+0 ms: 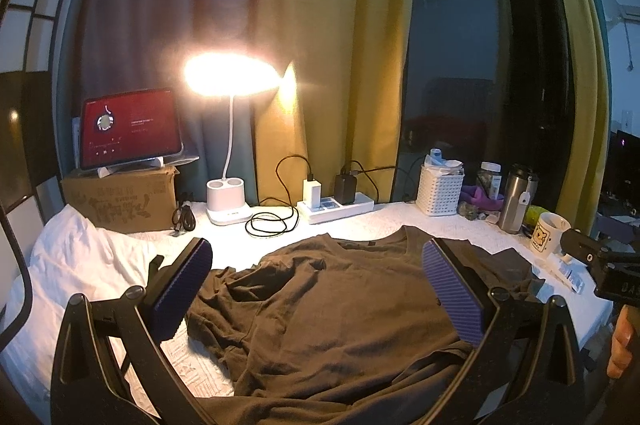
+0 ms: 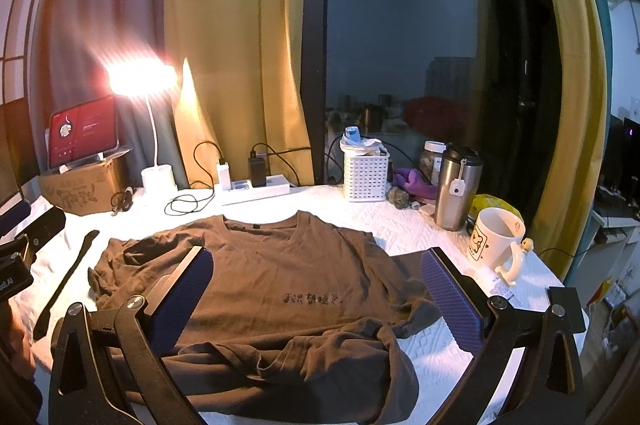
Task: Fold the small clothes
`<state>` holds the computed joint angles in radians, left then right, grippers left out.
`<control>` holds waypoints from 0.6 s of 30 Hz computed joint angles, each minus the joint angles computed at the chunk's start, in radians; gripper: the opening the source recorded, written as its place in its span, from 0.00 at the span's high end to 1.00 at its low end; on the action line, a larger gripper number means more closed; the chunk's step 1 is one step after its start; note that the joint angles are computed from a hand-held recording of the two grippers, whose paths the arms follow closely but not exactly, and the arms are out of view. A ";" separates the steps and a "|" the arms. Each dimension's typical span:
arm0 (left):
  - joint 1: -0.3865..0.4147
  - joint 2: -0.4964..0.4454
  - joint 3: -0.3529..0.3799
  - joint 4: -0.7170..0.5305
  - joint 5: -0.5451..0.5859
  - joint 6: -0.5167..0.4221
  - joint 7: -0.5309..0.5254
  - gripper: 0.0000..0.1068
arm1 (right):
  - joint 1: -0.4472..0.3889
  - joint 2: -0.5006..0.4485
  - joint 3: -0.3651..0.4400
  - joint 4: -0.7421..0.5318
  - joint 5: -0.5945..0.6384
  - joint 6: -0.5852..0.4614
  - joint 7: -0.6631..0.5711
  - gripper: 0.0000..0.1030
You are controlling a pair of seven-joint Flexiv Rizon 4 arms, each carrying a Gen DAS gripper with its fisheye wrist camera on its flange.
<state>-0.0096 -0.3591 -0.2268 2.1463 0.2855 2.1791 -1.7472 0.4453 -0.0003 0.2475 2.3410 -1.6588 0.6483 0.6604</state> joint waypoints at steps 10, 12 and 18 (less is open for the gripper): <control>0.016 -0.002 -0.009 -0.003 0.015 -0.003 -0.016 0.04 | -0.003 -0.006 -0.004 -0.001 -0.015 0.011 0.002 0.00; 0.017 -0.003 -0.010 -0.005 0.016 -0.004 -0.017 0.04 | -0.004 -0.009 -0.005 -0.003 -0.017 0.013 0.002 0.00; 0.015 -0.004 -0.009 -0.005 0.016 -0.007 -0.015 0.04 | -0.002 -0.011 -0.005 -0.004 -0.016 0.011 0.004 0.00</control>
<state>0.0051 -0.3630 -0.2354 2.1408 0.3012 2.1724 -1.7620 0.4428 -0.0115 0.2426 2.3370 -1.6753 0.6592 0.6644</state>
